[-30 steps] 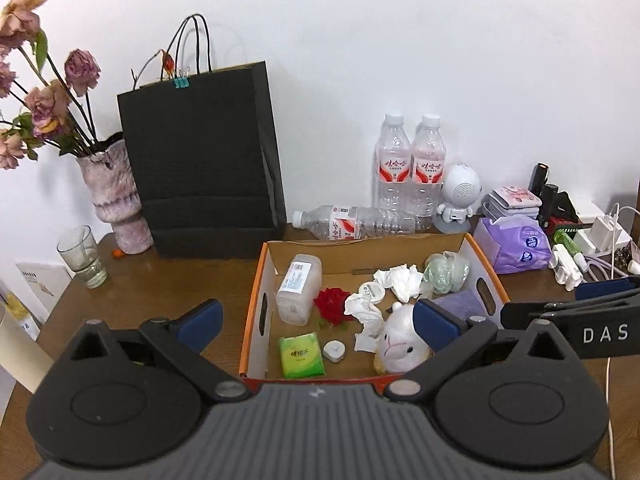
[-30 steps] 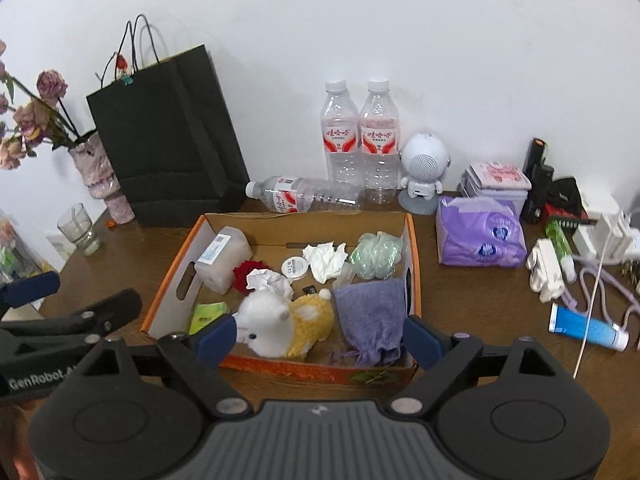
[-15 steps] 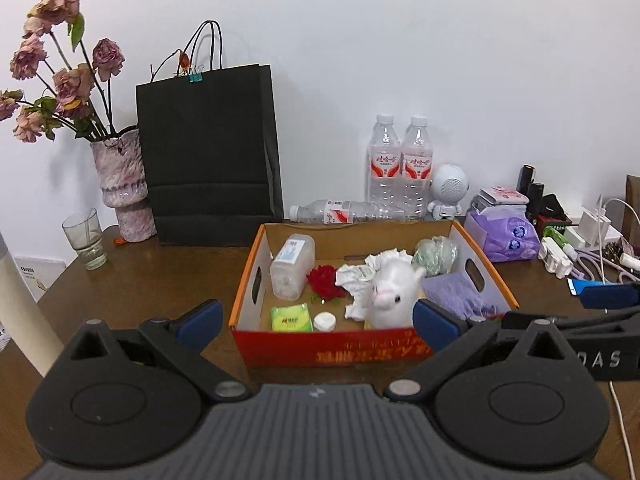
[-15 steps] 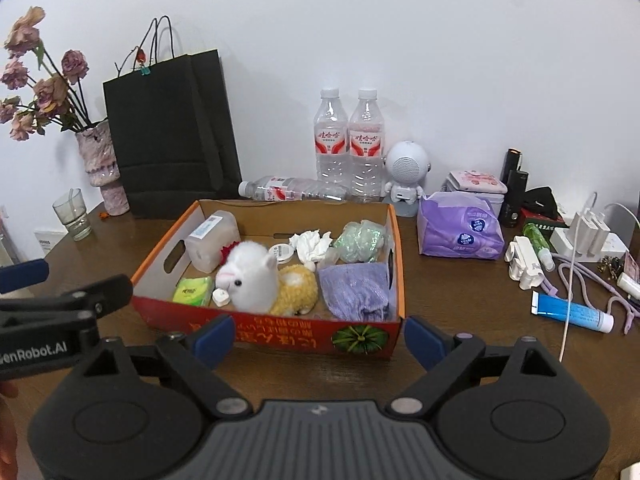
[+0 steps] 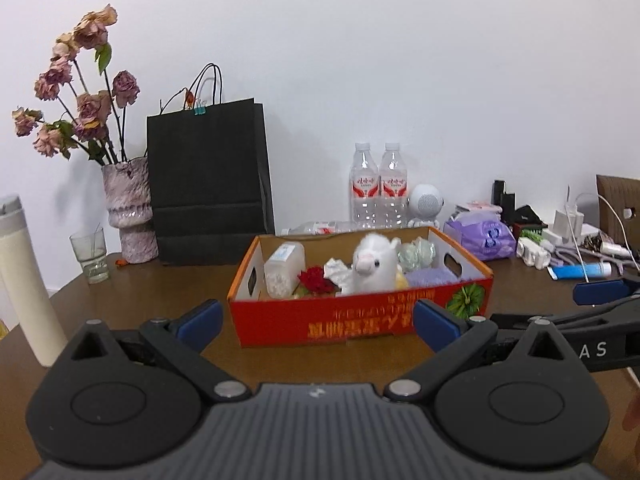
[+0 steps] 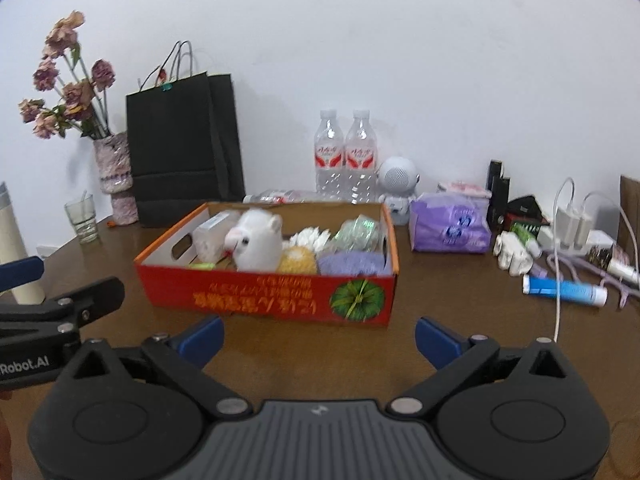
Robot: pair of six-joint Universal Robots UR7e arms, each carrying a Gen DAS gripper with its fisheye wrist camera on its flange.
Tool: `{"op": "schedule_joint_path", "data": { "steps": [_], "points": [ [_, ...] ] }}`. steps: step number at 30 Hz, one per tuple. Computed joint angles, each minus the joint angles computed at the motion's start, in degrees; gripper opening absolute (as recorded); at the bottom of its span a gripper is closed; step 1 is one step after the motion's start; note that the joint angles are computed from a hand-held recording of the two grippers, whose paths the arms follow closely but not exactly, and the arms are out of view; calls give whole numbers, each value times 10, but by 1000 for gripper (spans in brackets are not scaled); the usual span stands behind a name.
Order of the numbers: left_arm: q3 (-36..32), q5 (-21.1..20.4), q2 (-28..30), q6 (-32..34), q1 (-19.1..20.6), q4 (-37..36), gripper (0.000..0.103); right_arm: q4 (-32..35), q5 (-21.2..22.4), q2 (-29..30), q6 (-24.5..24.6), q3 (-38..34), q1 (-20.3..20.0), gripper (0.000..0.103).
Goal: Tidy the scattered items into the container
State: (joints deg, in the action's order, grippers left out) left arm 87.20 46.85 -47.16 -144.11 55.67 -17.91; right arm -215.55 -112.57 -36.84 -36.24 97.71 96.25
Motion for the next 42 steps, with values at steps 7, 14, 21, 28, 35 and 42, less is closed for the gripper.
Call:
{"op": "schedule_joint_path", "data": {
  "steps": [7, 14, 21, 28, 35, 42],
  "points": [
    [60, -8, -17, -53, 8, -3, 103, -65, 6, 18, -11, 50, -13, 103],
    [74, -26, -15, -94, 12, 50, 103, -74, -16, 28, -1, 86, -17, 103],
    [61, -49, 2, -124, 20, 85, 103, -65, -37, 27, 18, 107, -22, 103],
    [5, -60, 35, -178, 30, 175, 103, -56, -38, 33, 24, 96, -27, 103],
    [-34, -59, 53, -220, 40, 226, 103, -41, -58, 46, 21, 71, -25, 103],
    [-50, -72, 66, -215, 37, 237, 103, -36, -74, 56, 20, 48, -23, 103]
  ]
}}
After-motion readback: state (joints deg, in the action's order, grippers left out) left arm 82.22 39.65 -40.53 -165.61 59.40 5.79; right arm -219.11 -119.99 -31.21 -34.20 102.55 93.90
